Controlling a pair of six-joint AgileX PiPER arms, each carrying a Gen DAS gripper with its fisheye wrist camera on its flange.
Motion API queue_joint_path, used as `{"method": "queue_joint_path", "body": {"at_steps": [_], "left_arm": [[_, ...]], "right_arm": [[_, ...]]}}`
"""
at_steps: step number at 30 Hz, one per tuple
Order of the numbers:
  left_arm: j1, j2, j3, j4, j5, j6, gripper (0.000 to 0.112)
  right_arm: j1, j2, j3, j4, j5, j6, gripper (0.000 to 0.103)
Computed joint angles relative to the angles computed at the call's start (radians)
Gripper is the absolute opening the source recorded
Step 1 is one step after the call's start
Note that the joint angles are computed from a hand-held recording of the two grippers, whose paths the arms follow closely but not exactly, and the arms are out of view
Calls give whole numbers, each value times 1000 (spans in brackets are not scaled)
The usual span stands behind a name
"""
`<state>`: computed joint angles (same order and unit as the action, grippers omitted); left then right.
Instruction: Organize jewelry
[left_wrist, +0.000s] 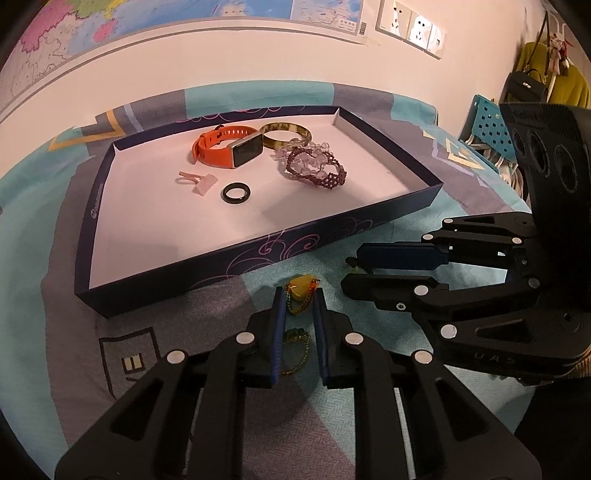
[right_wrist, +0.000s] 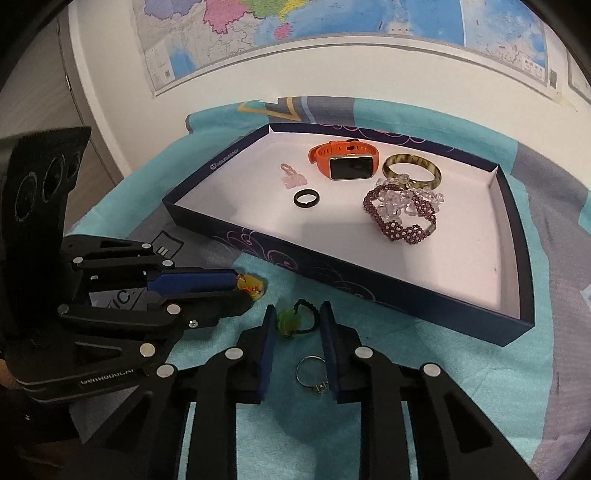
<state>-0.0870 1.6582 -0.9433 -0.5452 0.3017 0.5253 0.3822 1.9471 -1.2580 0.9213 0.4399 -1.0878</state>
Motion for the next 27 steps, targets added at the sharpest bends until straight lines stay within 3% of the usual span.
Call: {"method": "queue_joint_path", "body": {"at_steps": [17,27], "left_arm": [[6,-36,30,-55,-10,46,10],[8,-52,21,42,20,-73,10]], "right_arm": [[-84,-79,96,202,42,-184,21],[-128,-63,60,205,115,-197,21]]}}
